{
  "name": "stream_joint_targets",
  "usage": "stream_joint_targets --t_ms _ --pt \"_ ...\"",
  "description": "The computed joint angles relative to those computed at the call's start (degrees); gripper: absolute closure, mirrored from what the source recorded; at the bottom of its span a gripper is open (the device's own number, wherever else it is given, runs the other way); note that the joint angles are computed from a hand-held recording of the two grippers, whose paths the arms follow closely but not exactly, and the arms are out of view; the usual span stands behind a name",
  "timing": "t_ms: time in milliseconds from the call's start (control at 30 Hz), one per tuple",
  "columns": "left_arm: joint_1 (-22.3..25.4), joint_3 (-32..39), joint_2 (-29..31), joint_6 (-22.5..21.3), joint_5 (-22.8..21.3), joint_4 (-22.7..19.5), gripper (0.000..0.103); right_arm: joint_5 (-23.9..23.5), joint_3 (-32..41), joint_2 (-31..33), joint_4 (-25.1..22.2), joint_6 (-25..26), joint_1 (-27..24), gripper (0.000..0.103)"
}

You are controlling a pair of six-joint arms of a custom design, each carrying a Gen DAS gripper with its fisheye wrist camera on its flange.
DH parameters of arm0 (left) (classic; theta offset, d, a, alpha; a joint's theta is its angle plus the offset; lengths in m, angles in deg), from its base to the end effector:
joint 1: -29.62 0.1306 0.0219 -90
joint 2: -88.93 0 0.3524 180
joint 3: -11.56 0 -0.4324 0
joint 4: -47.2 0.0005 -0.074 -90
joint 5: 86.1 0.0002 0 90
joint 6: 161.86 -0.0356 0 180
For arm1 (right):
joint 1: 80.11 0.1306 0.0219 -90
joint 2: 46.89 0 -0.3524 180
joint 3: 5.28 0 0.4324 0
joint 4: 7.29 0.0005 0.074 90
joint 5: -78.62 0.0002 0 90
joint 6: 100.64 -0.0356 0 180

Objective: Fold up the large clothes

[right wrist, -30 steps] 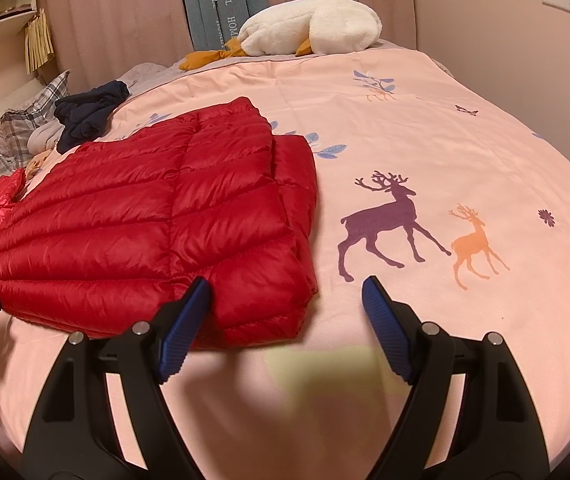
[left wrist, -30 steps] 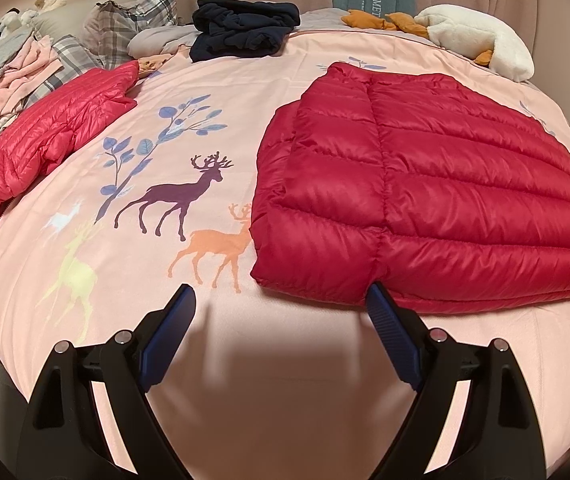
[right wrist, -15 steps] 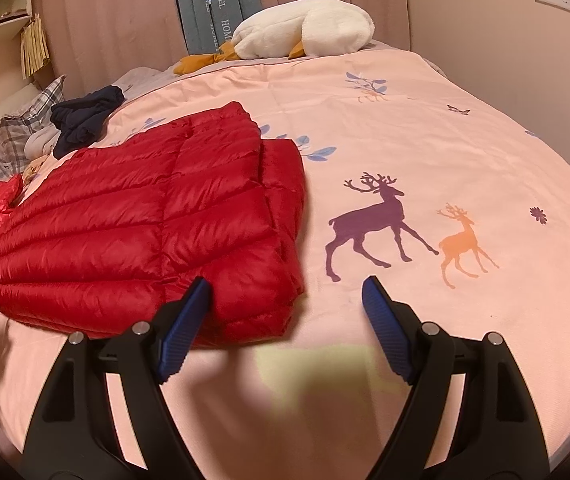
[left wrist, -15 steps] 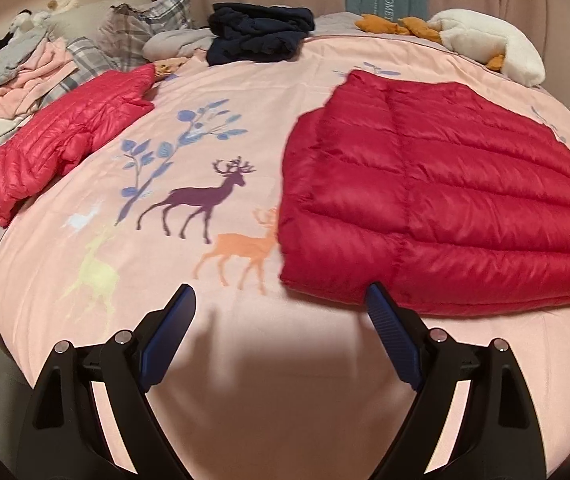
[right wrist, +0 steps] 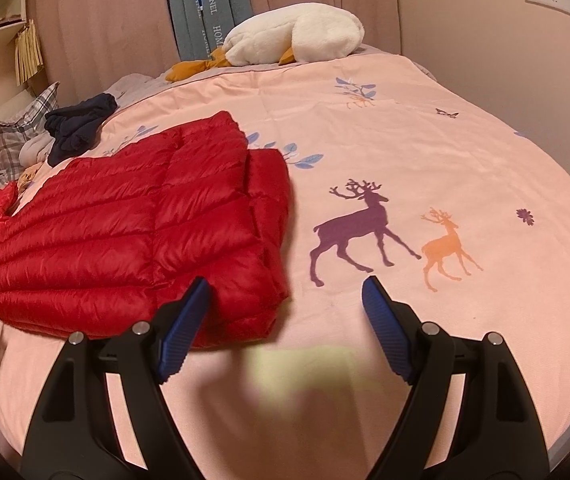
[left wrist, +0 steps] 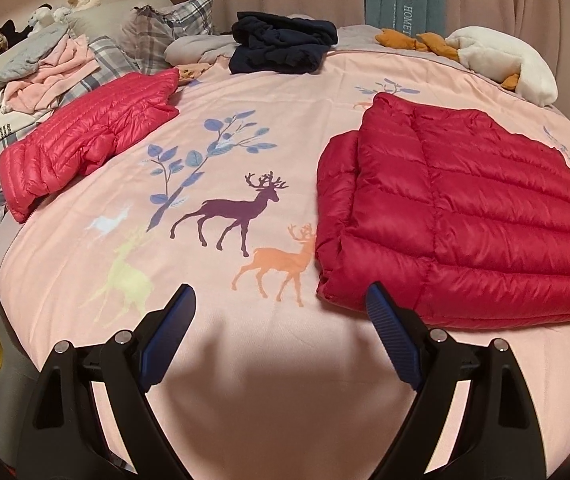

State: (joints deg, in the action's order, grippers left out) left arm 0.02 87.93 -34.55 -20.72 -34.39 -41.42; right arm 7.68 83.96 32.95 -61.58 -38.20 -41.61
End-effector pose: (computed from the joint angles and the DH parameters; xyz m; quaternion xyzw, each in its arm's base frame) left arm 0.2462 -0.1151 0.4763 -0.2329 0.9009 0.1329 0.3414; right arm 0.3695 0.2784 0.4720 -0.0236 0.9127 0.0780 0.4005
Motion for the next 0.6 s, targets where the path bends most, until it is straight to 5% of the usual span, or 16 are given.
stream_joint_targets --t_ms 600 --pt "-4.29 5.55 2.34 1.45 -4.02 -2.27 0.007 2.45 3.13 -0.97 -1.58 0.06 1.77 0.002"
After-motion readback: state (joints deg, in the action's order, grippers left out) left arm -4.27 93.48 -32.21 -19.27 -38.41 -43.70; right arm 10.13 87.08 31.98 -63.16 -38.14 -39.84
